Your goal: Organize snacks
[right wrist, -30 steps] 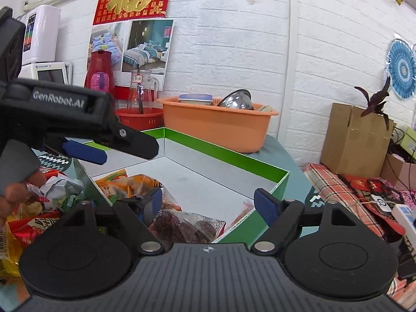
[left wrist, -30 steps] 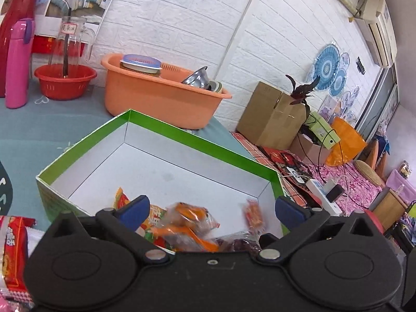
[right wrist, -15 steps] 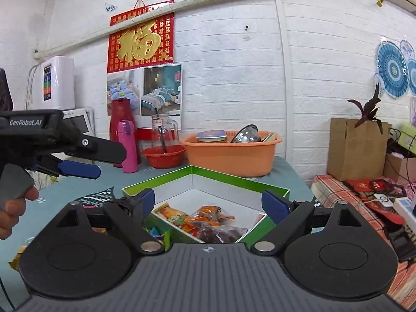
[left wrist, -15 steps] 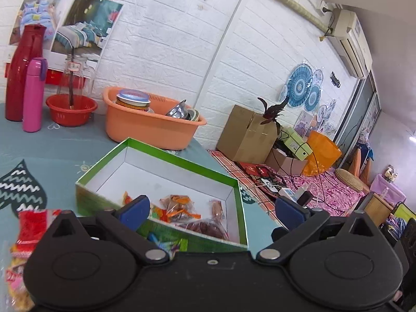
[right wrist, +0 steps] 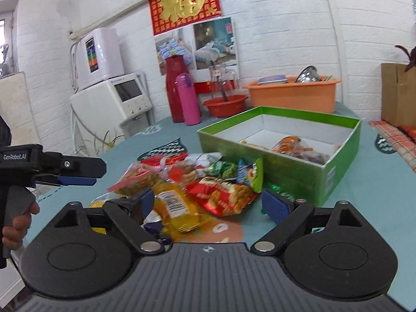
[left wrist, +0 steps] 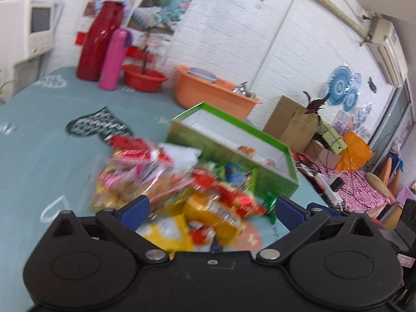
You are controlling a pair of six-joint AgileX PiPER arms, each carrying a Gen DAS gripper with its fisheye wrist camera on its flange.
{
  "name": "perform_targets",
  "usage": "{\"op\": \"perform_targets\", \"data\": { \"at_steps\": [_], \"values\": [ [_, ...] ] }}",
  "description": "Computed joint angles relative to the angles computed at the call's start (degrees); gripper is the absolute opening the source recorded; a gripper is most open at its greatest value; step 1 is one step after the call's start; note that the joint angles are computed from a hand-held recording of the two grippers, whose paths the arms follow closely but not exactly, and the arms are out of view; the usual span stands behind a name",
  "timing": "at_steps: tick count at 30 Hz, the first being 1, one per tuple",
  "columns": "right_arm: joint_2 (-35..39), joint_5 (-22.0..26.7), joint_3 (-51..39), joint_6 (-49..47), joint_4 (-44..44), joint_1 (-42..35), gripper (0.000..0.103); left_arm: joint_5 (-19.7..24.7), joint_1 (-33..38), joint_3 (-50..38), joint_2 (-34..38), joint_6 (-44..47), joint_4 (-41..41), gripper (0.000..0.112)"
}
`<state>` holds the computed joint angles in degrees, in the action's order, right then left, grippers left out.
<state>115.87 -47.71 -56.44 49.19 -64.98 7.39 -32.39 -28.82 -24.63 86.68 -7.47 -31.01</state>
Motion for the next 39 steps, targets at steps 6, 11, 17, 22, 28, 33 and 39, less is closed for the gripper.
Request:
{"op": "perform_targets", "data": {
  "at_steps": [6,11,17,22,28,33,39],
  "values": [
    [-0.33,-0.81,1.15,1.58,-6.67,4.41,0.103,-5.69,5.05,9.67,-0.51,-15.21,10.46,0.103],
    [0.84,-0.75,-0.38,6.03,-11.64,7.50,0.103,-11.04,15.64,13.31,1.48,-32.12,30.01,0.103],
    [2.78,1.91,-3.56,12.30,-15.15,11.00,0.095,-13.24,21.17,11.57,4.56,-36.73,40.69,0.079],
    [4.19,4.22,-5.38,15.84,-16.17,12.94,0.095,-16.22,25.60,10.66,9.47,-39.99,48.16,0.045],
    [3.76,3.31,-5.16,15.74,-15.75,13.17,0.095,-18.62,27.72,12.81,8.42,-41.16,50.97,0.045],
    [4.84,6.06,-6.56,15.55,-15.04,14.55,0.050,-18.71,28.09,12.49,10.13,-40.76,50.36,0.042],
    [2.30,3.49,-4.20,12.79,-14.32,12.88,0.021,-15.13,23.91,14.28,3.43,-38.44,45.48,0.039]
  ]
}}
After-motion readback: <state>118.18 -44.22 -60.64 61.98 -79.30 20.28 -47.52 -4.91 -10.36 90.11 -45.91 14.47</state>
